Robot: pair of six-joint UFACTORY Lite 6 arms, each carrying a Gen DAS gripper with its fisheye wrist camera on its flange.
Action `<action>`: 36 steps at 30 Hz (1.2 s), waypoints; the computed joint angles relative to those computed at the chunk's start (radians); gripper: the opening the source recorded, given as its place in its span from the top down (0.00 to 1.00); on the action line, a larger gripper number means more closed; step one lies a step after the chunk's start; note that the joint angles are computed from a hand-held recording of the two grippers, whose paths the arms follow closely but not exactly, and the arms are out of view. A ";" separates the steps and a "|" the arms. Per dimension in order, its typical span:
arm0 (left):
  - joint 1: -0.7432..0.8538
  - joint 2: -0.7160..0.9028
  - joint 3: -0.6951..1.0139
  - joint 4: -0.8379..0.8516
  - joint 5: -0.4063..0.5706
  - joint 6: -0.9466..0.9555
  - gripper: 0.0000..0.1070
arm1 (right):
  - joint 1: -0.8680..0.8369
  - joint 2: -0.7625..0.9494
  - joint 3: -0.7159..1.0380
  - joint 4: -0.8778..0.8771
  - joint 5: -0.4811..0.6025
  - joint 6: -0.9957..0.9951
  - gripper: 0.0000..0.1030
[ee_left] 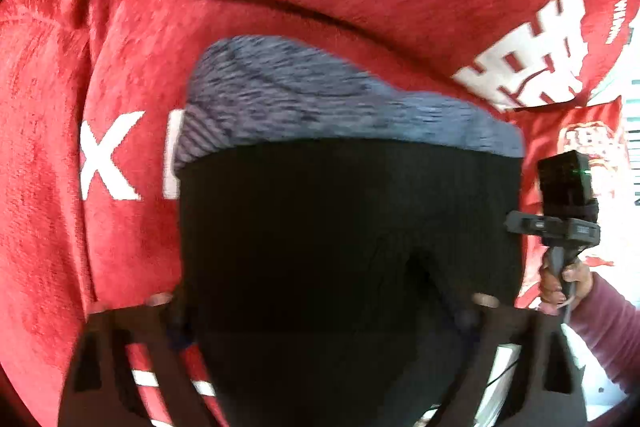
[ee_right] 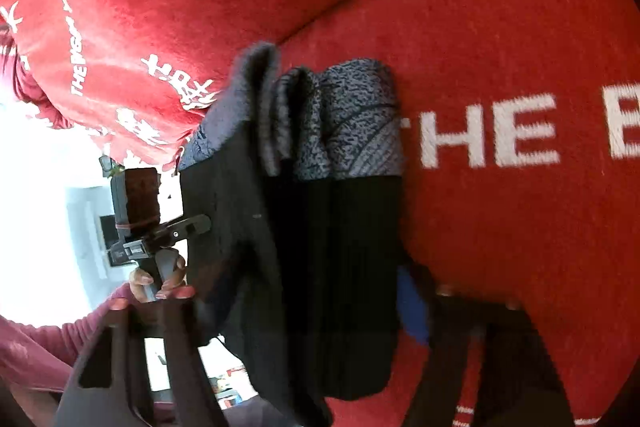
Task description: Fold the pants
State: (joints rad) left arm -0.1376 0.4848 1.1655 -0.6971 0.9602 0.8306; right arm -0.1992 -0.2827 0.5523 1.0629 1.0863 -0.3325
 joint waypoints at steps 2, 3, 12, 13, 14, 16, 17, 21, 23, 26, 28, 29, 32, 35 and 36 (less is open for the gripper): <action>-0.014 -0.070 -0.038 0.011 -0.016 -0.007 0.31 | 0.024 -0.017 0.020 -0.007 -0.004 0.043 0.47; -0.017 -0.096 -0.049 0.021 -0.017 -0.018 0.35 | 0.030 -0.022 0.025 0.001 -0.002 0.057 0.49; 0.034 -0.374 -0.160 0.111 0.081 -0.089 0.39 | 0.092 -0.215 0.032 0.063 0.057 0.240 0.58; 0.054 -0.414 -0.179 0.125 0.103 -0.095 0.39 | 0.123 -0.252 0.021 0.076 0.048 0.283 0.58; 0.077 -0.446 -0.197 0.136 0.125 -0.095 0.39 | 0.151 -0.288 0.012 0.084 0.038 0.325 0.58; 0.119 -0.495 -0.227 0.159 0.160 -0.087 0.39 | 0.213 -0.372 -0.008 0.089 0.011 0.422 0.58; 0.144 -0.531 -0.259 0.178 0.174 -0.077 0.39 | 0.218 -0.411 -0.017 0.080 0.013 0.459 0.58; 0.192 -0.562 -0.377 0.212 0.118 -0.035 0.39 | 0.359 -0.477 -0.056 0.055 -0.072 0.560 0.58; 0.187 -0.535 -0.425 0.219 0.052 -0.022 0.38 | 0.437 -0.420 -0.060 0.036 -0.132 0.566 0.58; 0.201 -0.521 -0.495 0.184 -0.097 0.041 0.10 | 0.526 -0.345 -0.044 -0.063 -0.202 0.588 0.51; 0.195 -0.495 -0.498 0.171 -0.130 0.052 0.04 | 0.515 -0.349 -0.071 -0.068 -0.218 0.581 0.42; 0.200 -0.486 -0.505 0.147 -0.139 0.082 0.04 | 0.539 -0.341 -0.066 -0.113 -0.241 0.614 0.38; 0.192 -0.507 -0.528 0.128 -0.163 0.119 0.04 | 0.572 -0.352 -0.065 -0.145 -0.284 0.658 0.33; 0.199 -0.480 -0.505 0.126 -0.145 0.101 0.04 | 0.646 -0.366 -0.032 -0.268 -0.323 0.837 0.29; 0.206 -0.473 -0.500 0.129 -0.135 0.090 0.04 | 0.682 -0.365 -0.016 -0.317 -0.332 0.911 0.23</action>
State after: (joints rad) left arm 0.0688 0.0116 0.6656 -0.5679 0.8253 0.9203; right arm 0.4824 -0.6479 0.5364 0.7458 0.7543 0.5783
